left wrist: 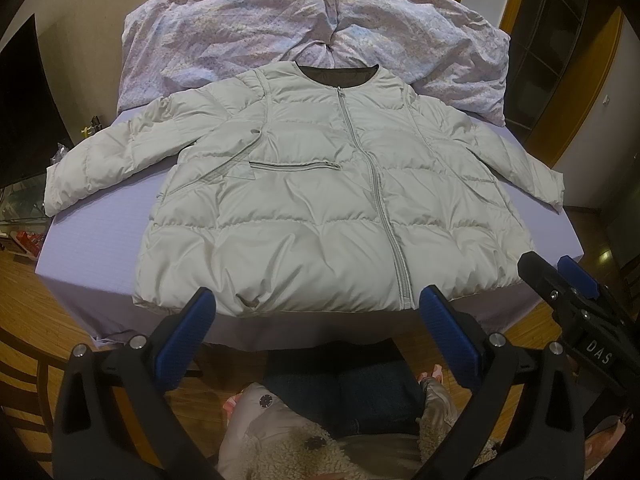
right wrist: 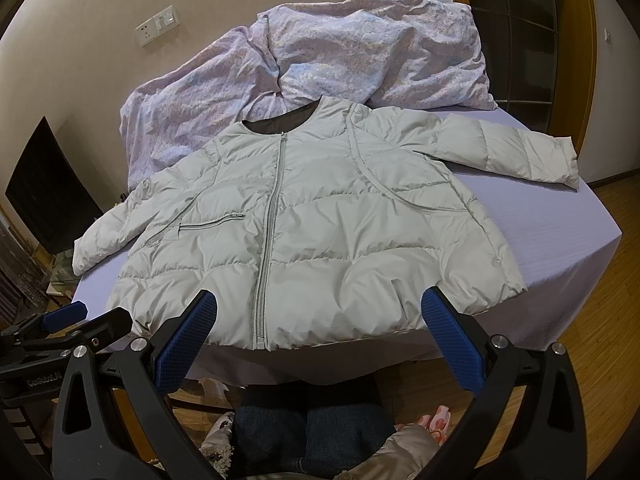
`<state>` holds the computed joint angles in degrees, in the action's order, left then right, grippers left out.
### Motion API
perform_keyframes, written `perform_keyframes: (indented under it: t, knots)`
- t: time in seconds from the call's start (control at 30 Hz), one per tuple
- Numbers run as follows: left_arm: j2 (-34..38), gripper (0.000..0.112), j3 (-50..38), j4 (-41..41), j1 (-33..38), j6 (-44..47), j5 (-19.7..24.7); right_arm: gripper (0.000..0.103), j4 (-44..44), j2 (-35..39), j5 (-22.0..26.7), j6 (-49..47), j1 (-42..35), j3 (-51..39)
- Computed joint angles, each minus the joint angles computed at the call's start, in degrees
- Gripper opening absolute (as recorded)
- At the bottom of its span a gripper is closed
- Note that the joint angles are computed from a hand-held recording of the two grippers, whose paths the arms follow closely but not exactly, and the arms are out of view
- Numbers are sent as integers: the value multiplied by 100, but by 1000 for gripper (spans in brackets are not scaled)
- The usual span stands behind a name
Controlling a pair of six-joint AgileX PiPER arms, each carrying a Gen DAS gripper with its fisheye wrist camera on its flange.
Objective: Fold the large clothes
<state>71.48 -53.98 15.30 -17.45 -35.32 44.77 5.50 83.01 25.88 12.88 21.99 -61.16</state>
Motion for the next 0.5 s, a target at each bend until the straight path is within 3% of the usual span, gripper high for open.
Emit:
perform_keyframes:
  t: [0.5]
  knots:
    - [-38,101,23,-29,30,24,-10,102,103,11,3,-122,-43,-10]
